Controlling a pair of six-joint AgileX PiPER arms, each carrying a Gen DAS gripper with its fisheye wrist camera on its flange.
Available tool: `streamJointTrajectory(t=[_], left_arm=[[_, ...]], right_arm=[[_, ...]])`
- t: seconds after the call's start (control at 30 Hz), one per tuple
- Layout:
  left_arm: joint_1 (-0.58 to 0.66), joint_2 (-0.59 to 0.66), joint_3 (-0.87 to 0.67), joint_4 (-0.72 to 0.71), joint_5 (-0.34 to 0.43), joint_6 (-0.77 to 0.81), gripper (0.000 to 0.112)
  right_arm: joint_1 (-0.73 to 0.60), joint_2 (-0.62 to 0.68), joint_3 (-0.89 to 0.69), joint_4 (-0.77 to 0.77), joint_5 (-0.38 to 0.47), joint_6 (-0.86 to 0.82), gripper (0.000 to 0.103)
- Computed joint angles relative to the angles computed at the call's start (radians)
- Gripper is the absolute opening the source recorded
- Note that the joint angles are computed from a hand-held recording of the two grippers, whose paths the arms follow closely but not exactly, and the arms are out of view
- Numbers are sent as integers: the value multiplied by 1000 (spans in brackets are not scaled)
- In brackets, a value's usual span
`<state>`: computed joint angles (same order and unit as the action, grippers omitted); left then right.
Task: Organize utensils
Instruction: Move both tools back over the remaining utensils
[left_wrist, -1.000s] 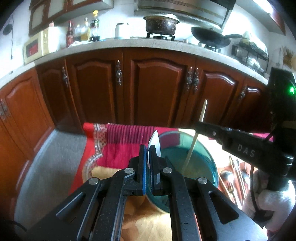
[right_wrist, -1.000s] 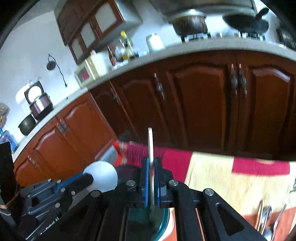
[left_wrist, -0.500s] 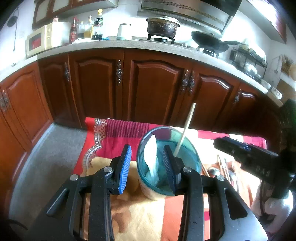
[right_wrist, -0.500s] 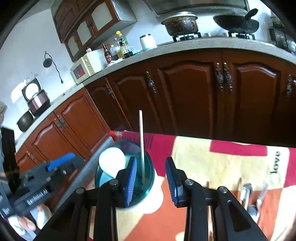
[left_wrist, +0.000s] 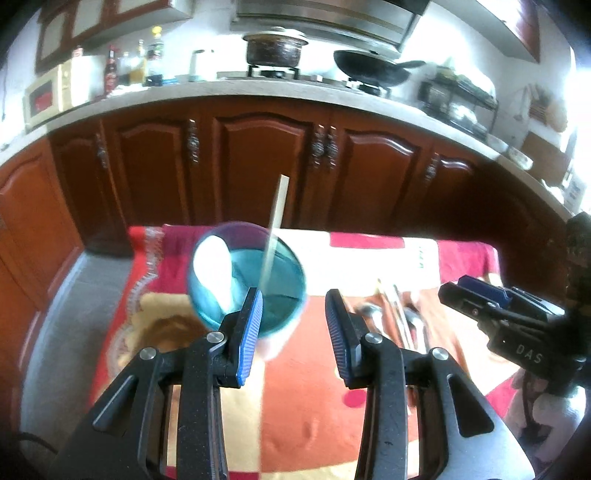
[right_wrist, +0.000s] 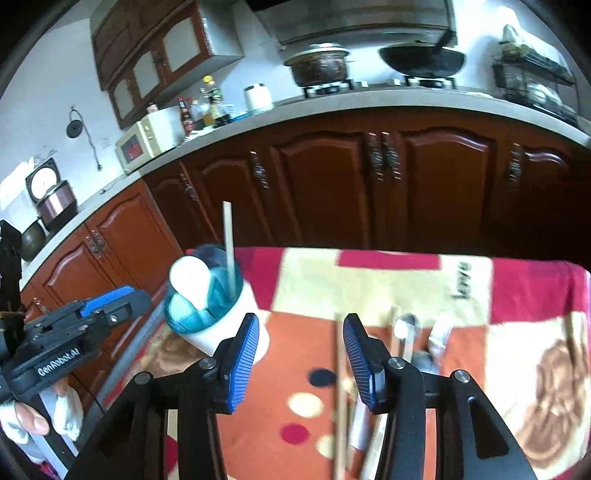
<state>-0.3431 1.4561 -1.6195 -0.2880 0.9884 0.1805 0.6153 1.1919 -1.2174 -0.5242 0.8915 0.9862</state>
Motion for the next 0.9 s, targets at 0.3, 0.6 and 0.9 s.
streamJointTrajectory(t=[0.3,0.6,0.9], left_arm=[[-132,-6,72,15,-3,-45,35],[-231,144,43,37,10,-159,35],[-274,407,-200,119,67,-308,35]], right_arm=[[-87,-227,227,8,84,0,45],[-524,-186,382,478,-164,-455,35],[-727,65,328,719,-282,-753,35]])
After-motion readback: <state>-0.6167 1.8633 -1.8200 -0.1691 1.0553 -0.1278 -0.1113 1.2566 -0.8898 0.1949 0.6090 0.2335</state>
